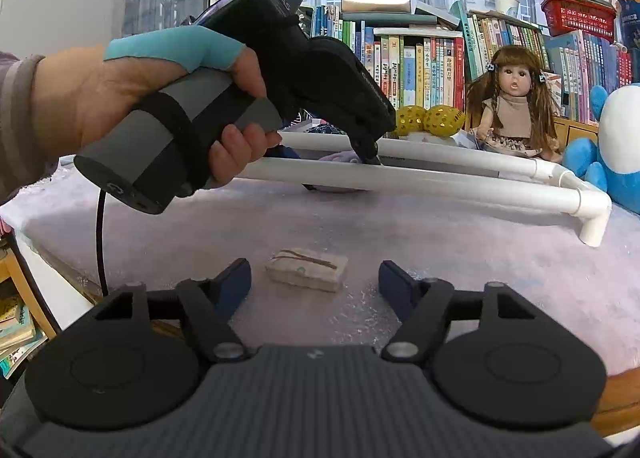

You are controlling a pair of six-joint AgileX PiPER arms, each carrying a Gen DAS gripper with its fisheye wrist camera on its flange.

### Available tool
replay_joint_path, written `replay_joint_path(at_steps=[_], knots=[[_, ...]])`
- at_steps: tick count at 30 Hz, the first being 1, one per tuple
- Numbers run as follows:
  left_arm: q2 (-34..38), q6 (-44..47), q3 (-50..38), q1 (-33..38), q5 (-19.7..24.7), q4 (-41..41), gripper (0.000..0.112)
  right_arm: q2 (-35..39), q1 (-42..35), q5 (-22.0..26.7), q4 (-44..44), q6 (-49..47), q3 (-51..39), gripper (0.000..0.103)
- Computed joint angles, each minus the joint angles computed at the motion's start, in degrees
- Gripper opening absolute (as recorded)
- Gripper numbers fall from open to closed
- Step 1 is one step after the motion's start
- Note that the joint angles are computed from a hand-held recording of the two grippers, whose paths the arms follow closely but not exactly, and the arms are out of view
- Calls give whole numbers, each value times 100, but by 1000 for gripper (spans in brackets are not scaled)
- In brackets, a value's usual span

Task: Organize soft objects
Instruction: 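Lift the purple plush with the left gripper while the right grasps the beige block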

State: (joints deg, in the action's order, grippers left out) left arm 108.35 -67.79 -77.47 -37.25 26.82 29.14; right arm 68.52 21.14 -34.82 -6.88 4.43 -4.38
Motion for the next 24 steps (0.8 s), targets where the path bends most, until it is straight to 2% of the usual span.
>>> replay_joint_path(at_steps=[2, 6, 8, 12, 24], knots=[[-41, 72, 28, 17, -54, -107, 59, -16, 11, 16, -3, 2, -1, 72], [-139, 92, 98, 0, -123, -145, 59, -55, -17, 52, -81, 16, -2, 54], [-200, 128, 141, -21, -150, -153, 59, -48, -12, 23, -57, -24, 8, 48], [-351, 8, 244, -112, -144, 110, 59, -66, -60, -20, -77, 63, 39, 48], [-938, -1299, 757, -488, 76, 1901, 59, -73, -89, -34, 230, -75, -43, 48]])
